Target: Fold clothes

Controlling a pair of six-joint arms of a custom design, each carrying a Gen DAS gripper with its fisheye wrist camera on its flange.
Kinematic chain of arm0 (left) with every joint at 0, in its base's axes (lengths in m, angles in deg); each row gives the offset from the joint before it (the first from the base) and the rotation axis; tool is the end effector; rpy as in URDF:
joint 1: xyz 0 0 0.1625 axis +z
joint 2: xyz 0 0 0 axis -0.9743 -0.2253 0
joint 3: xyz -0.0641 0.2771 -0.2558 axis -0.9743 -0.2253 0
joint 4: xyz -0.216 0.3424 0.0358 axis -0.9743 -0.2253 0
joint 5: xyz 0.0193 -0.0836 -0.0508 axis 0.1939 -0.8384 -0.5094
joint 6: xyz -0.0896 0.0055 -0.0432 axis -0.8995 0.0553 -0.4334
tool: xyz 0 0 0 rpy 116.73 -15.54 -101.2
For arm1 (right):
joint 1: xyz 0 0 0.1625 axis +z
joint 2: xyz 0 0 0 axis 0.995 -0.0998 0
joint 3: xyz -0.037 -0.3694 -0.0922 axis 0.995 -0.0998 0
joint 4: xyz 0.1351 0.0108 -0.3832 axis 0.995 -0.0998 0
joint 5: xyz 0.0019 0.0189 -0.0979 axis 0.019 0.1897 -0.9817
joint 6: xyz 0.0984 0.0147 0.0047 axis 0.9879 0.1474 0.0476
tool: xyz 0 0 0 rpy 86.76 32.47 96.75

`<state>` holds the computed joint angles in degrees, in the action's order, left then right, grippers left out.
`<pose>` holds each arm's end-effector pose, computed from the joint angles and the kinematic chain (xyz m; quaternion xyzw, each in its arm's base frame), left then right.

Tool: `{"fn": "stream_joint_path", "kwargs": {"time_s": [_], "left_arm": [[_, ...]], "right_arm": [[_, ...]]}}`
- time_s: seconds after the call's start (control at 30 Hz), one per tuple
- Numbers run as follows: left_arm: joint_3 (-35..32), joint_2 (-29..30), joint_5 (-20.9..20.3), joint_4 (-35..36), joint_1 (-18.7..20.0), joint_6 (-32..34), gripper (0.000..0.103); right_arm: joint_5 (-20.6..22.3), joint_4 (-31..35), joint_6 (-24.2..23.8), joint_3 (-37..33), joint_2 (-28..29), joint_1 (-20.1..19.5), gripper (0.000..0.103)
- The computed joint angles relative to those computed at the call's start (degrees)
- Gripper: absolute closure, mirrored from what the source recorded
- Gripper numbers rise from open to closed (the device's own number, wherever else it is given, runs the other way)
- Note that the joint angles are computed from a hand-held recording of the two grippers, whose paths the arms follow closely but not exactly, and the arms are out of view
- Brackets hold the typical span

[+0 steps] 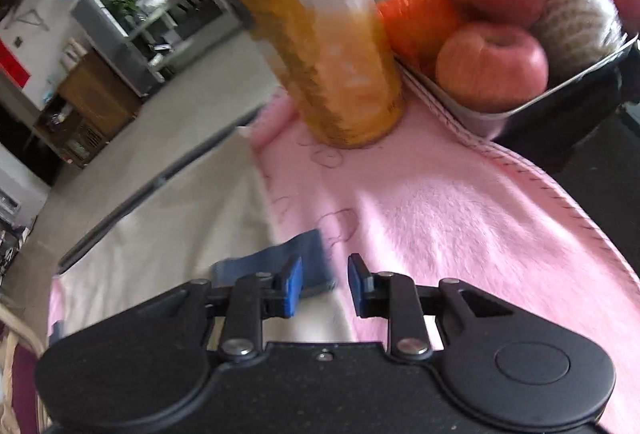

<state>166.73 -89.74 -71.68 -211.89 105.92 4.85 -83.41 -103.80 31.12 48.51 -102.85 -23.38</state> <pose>-0.3002 -0.4038 -0.0074 0.2662 0.8658 -0.2216 0.3612 -0.1102 -0.4440 0.3322 -0.1625 -0.8616 0.4255 0.2242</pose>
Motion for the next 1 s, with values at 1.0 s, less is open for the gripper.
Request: {"fn": "stream_joint_path", "kwargs": {"time_s": [1.0], "left_arm": [[-3.0, 4.1, -7.3, 3.3, -13.8, -6.5, 0.083]], "right_arm": [[21.2, -9.1, 0.4, 6.2, -31.3, -28.7, 0.100]]}}
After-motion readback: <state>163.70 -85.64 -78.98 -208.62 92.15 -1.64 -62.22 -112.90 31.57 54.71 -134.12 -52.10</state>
